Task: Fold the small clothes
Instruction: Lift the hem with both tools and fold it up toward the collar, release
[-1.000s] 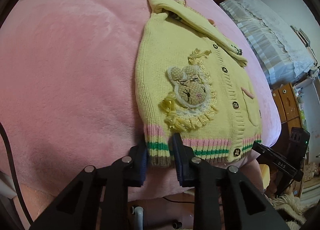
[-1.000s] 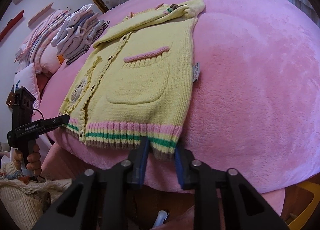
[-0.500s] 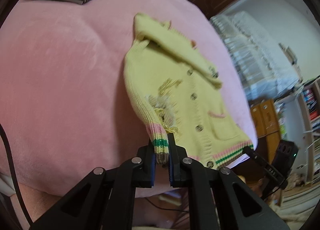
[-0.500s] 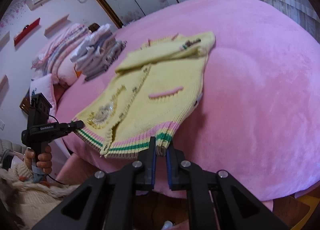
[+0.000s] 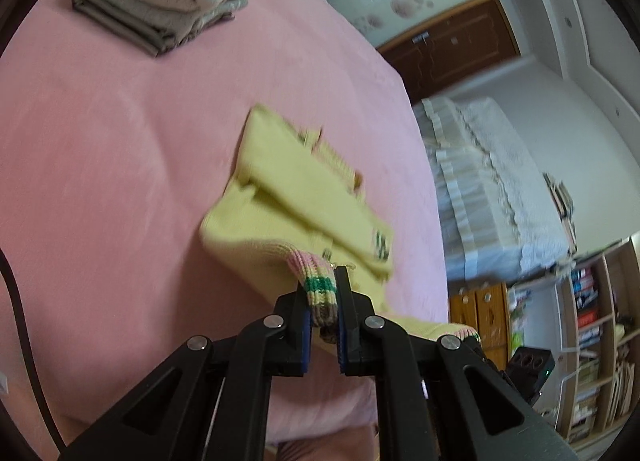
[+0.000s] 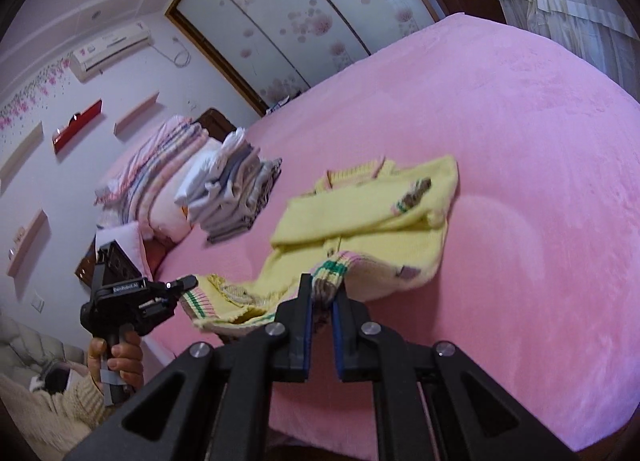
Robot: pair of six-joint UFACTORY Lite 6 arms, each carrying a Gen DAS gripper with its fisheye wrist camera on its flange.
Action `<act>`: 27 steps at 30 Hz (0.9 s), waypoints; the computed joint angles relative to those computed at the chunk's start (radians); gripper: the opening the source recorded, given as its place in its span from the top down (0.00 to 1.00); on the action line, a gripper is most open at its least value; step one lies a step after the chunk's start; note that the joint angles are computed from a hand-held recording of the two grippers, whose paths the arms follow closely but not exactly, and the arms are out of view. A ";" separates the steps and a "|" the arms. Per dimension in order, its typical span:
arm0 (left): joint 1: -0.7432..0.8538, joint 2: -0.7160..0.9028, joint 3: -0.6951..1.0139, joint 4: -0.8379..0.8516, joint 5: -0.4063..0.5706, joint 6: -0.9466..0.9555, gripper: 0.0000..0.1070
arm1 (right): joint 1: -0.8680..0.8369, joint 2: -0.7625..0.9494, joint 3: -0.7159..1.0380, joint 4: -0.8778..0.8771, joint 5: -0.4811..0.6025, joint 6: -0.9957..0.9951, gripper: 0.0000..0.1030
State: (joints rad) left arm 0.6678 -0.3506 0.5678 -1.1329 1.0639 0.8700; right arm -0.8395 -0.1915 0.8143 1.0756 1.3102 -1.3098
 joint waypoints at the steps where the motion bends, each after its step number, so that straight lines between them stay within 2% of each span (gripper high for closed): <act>1: -0.036 0.034 0.037 -0.023 -0.037 -0.016 0.93 | 0.031 0.035 0.040 0.024 -0.023 0.019 0.93; 5: -0.175 0.205 0.203 -0.088 -0.186 -0.068 0.93 | 0.155 0.179 0.195 0.088 -0.139 0.083 0.93; 11: -0.271 0.480 0.455 -0.112 -0.298 -0.125 0.93 | 0.288 0.391 0.413 0.122 -0.288 0.160 0.93; 17: -0.347 0.725 0.701 -0.092 -0.367 -0.212 0.93 | 0.365 0.610 0.618 0.120 -0.374 0.262 0.93; 27: -0.403 1.090 1.053 -0.002 -0.400 -0.378 0.93 | 0.447 0.913 0.900 0.045 -0.462 0.436 0.93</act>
